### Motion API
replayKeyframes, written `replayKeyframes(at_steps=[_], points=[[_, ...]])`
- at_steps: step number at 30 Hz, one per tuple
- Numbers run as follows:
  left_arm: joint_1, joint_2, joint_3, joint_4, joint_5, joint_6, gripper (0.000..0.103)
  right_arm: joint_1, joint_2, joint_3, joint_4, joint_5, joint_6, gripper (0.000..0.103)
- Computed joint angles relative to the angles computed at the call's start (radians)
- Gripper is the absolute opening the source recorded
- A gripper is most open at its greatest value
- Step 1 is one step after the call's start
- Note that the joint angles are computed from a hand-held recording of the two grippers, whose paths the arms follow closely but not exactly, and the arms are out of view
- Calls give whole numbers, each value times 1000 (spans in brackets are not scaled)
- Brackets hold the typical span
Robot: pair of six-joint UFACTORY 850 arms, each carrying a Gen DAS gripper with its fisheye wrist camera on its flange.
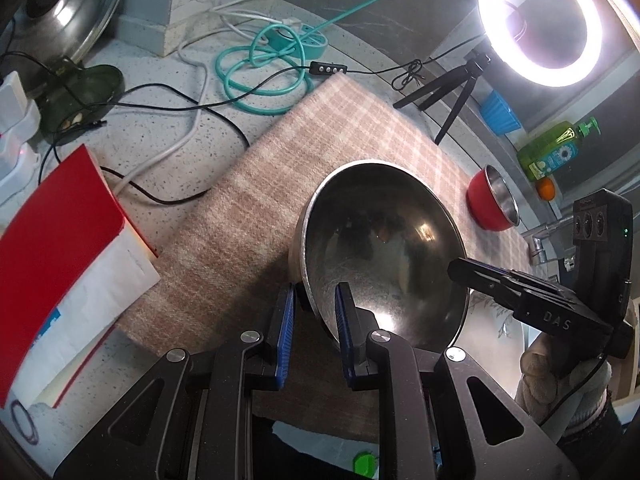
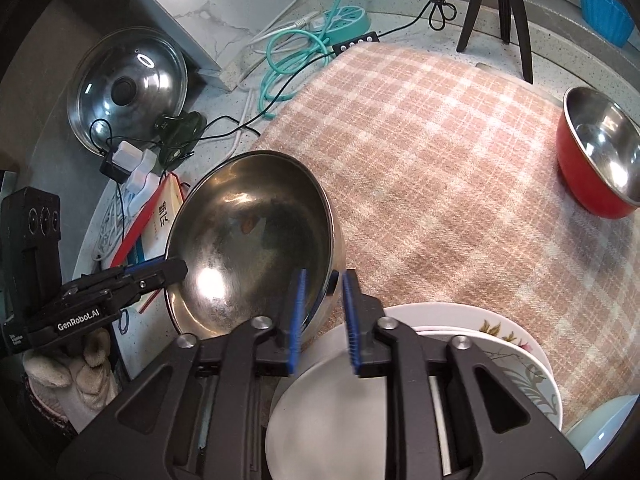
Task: Organize plates and bowls
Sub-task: 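Lower the large steel bowl beside the plate stack and open both grippers, then move both grippers to the red-bottomed steel bowl rim and close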
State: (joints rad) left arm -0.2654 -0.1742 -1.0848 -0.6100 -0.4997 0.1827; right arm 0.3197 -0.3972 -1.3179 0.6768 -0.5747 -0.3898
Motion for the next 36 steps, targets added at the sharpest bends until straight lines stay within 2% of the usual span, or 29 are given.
replayKeyframes(at_steps=[1,2,4,6,7,9,18,28,36], points=[[0,0,-3,5,-2,-4,22,-2,8,7,11,10,-9,50],[0,0,-6,21,1,-19,25,-4,17,14,26,22,-21,55],[-4,4,-9,66,11,-68,47,-6,34,25,39,44,-32,71],[-4,6,-14,105,14,-121,65,-15,51,36,80,58,-61,83],[-4,4,-20,127,12,-147,68,-17,55,38,88,62,-62,89],[-5,-4,-37,166,-1,-179,68,-26,66,44,105,68,-68,93],[-36,-21,-110,258,8,-187,68,-69,143,92,25,124,17,93],[-72,-107,-265,150,-20,-9,68,-172,218,129,-22,175,119,93],[-113,-239,-450,58,-89,129,68,-279,205,140,142,177,102,93]])
